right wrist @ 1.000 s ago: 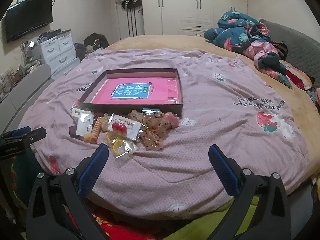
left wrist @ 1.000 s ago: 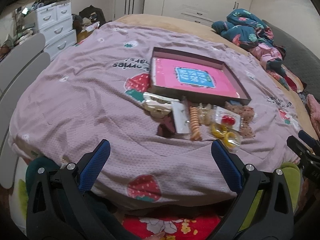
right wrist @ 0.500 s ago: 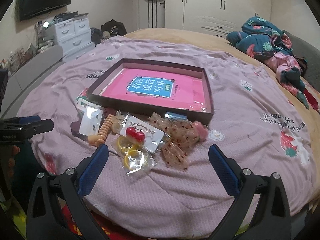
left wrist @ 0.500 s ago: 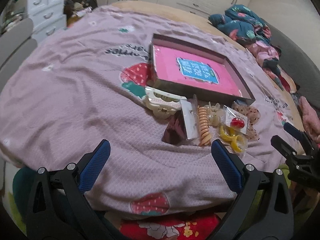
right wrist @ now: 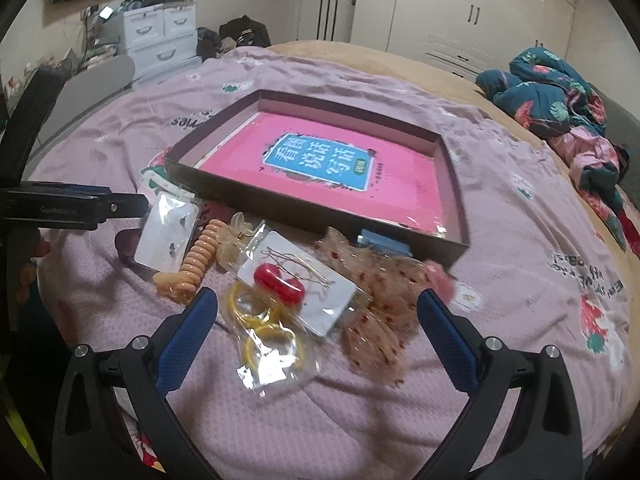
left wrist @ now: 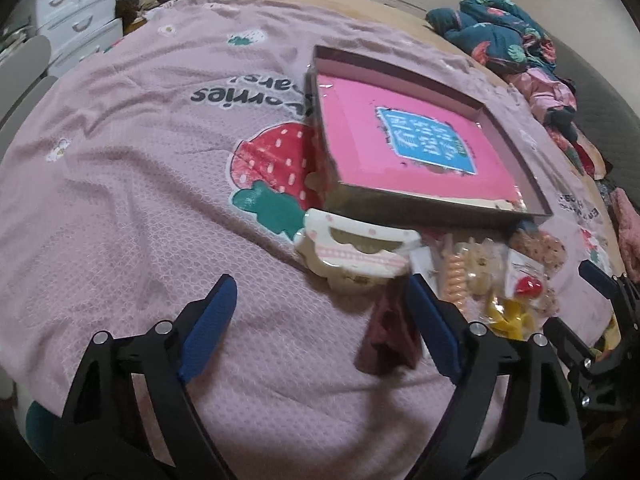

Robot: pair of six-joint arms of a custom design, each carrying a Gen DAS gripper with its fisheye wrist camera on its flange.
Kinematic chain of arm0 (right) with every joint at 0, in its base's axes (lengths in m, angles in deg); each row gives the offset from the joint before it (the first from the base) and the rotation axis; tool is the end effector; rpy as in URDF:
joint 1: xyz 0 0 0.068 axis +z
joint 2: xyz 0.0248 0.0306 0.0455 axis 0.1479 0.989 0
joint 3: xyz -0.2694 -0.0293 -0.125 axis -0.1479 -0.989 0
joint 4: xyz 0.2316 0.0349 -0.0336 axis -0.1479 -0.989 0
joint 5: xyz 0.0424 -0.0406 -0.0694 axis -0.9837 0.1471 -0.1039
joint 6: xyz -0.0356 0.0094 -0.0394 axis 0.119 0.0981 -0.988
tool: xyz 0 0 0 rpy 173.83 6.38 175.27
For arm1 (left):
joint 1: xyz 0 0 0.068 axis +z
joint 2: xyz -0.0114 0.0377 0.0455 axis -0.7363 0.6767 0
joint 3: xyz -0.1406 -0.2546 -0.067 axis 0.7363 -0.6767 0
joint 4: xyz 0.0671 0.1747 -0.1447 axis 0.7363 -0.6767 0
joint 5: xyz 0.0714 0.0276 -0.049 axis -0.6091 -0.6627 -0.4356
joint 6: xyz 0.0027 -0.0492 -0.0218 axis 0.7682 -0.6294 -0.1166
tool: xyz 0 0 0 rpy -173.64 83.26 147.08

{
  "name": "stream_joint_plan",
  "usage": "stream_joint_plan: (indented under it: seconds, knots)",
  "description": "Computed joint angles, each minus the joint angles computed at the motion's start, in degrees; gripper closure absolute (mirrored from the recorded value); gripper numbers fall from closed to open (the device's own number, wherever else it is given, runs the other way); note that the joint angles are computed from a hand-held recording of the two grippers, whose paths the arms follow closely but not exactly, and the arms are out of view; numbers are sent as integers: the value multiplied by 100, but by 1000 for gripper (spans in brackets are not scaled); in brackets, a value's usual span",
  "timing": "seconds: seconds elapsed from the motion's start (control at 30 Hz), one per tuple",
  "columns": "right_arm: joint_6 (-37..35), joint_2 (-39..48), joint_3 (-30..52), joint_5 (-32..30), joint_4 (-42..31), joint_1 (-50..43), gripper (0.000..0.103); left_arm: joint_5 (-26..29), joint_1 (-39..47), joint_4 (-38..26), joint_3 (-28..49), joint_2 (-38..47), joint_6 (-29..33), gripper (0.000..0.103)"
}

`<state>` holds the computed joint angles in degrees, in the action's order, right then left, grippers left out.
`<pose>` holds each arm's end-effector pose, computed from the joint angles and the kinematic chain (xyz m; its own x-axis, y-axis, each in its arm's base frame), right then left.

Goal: Organize jewelry
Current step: 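Grasp the white scalloped hair clip with the left tool while the right tool grasps the red-bead bag, then lower the white clip into the box with the left tool while the right tool releases the bag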

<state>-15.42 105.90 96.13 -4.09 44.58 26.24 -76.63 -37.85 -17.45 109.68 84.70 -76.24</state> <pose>0.2435 0.0847 0.2461 -0.5449 -0.5135 -0.6628 -0.6286 0.7734 -0.0824 0.2039 0.0307 0.2396 -0.7780 -0.3581 -0.5163 -0.2919 0.9336 -0.2077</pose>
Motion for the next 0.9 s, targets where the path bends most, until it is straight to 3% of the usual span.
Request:
stream_joint_plan:
  seconds: [0.27, 0.33, 0.43, 0.5, 0.53, 0.73, 0.9]
  knots:
    - [5, 658, 104, 266, 422, 398, 8, 335, 221, 233, -39, 178, 188, 31]
    - [-18, 773, 132, 324, 453, 464, 28, 332, 164, 293, -7, 273, 165, 31]
    - [-83, 905, 162, 143, 462, 408, 40, 327, 45, 392, 92, 499, 137, 31]
    - [-141, 888, 117, 2, 502, 349, 62, 305, -47, 446, 128, 606, 133, 31]
    - [-159, 879, 112, -69, 483, 314, 68, 288, -83, 470, 146, 654, 122, 31]
    - [-203, 790, 57, -421, 485, 97, 81, 235, -247, 649, 220, 898, 110, 31]
    - [-243, 643, 59, -840, 316, -116, 85, 456, -134, 901, 169, 1032, 138, 32]
